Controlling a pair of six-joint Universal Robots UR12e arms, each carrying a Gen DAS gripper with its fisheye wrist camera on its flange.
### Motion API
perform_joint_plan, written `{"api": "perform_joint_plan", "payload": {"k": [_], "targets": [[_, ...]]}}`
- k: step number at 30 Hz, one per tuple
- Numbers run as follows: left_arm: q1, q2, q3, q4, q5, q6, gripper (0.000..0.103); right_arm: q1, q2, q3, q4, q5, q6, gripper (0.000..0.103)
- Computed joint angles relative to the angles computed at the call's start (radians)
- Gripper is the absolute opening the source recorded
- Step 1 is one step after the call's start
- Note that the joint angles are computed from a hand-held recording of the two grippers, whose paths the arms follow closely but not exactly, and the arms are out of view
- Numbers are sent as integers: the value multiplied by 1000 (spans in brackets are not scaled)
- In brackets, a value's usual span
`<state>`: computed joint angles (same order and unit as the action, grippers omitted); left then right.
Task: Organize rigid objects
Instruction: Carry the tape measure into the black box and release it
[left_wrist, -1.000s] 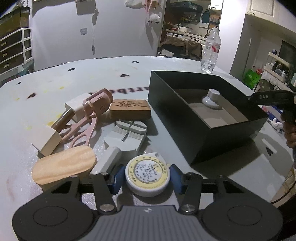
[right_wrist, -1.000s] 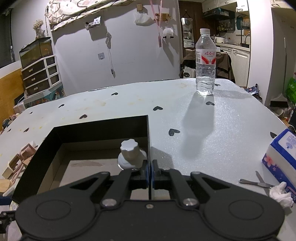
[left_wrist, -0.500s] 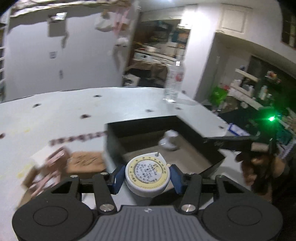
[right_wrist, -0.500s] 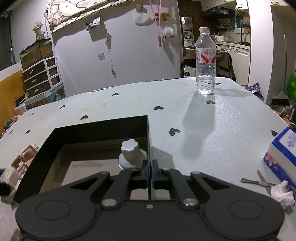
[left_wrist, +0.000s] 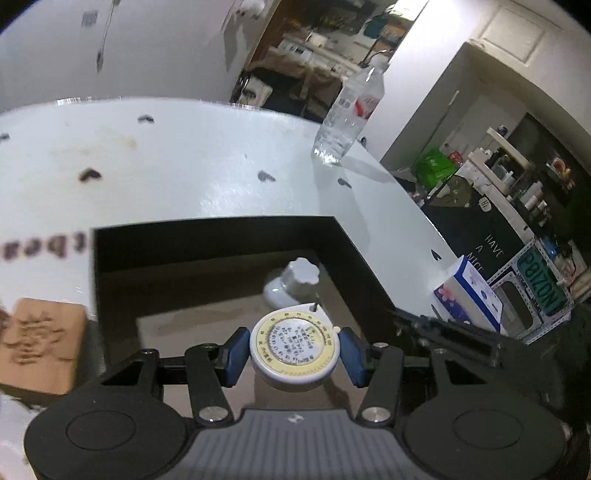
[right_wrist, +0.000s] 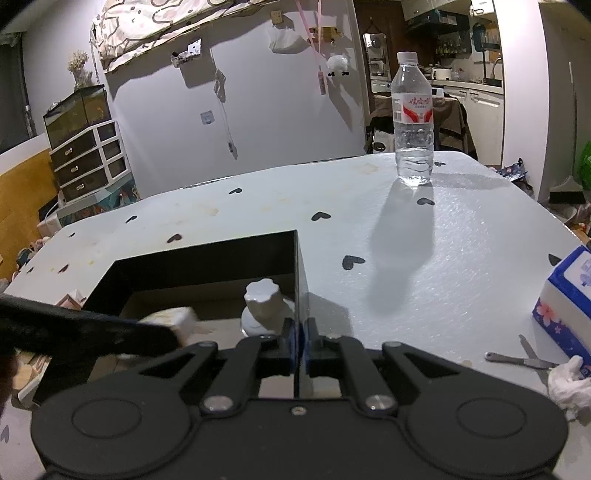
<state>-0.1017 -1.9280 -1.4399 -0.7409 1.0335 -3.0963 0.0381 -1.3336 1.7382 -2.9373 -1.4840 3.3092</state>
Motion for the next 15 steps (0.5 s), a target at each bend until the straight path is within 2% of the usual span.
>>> {"api": "perform_joint_plan", "payload": {"k": [8, 15], "targets": [[-31, -44, 47, -49, 33, 27, 53, -8, 0, 3, -6, 25, 21, 6], [-12, -59, 57, -83, -56, -23, 54, -19, 0, 6, -13, 61, 47, 7]]}}
